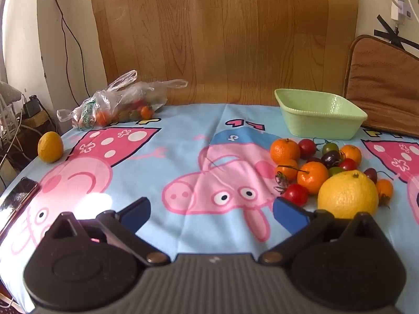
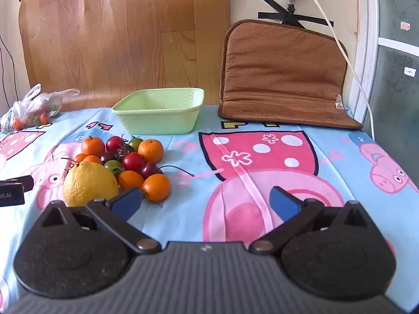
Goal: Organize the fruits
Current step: 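Move the left gripper toward the fruit pile beside the green bowl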
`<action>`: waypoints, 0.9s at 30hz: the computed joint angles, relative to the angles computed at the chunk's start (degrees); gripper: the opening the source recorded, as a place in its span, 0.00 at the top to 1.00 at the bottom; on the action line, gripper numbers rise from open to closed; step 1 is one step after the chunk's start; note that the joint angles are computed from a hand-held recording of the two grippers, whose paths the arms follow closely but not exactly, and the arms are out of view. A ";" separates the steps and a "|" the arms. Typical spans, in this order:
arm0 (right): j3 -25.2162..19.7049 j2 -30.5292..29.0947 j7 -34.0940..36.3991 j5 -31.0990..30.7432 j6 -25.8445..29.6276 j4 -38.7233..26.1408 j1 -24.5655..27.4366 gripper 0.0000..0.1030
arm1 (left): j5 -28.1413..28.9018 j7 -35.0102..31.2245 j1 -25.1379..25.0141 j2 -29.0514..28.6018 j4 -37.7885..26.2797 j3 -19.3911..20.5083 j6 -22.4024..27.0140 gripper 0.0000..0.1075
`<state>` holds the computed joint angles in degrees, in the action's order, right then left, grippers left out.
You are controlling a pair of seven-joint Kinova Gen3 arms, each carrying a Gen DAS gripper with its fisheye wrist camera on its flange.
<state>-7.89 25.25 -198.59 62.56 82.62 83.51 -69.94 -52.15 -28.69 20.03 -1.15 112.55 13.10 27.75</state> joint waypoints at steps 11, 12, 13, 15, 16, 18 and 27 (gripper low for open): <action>0.06 0.03 0.61 -0.27 0.34 -0.39 -0.16 0.00 | -1.97 1.69 -0.59 -0.05 1.21 -0.08 -0.29 0.04; 0.03 -0.10 0.50 -0.30 0.25 -0.27 -0.13 0.00 | -1.19 0.95 -0.48 -0.06 1.00 -0.18 0.11 0.04; -0.02 -0.25 0.38 -0.33 0.10 -0.12 -0.08 0.00 | 0.10 -0.21 -0.32 0.41 -0.18 0.17 1.44 0.04; -0.17 -0.34 0.38 -0.38 0.00 -0.13 -0.05 0.00 | 1.09 -0.84 -0.03 0.47 -0.47 -0.18 1.99 0.04; -0.18 -0.09 0.31 -0.37 -0.32 -0.19 0.09 0.00 | 1.48 -0.98 0.07 0.55 -0.66 -0.24 2.38 0.04; -0.27 -0.35 0.09 -0.68 -1.13 0.38 0.49 0.00 | 1.24 -0.47 0.28 0.76 -0.71 -0.35 2.77 0.04; -2.36 -7.38 7.04 -3.50 -13.35 7.10 8.19 0.00 | -6.16 8.10 0.05 1.28 2.48 -1.35 0.18 0.04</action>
<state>-10.25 17.87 -191.55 59.06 69.27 90.61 -61.75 -58.31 -20.59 20.08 0.13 115.03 11.74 27.93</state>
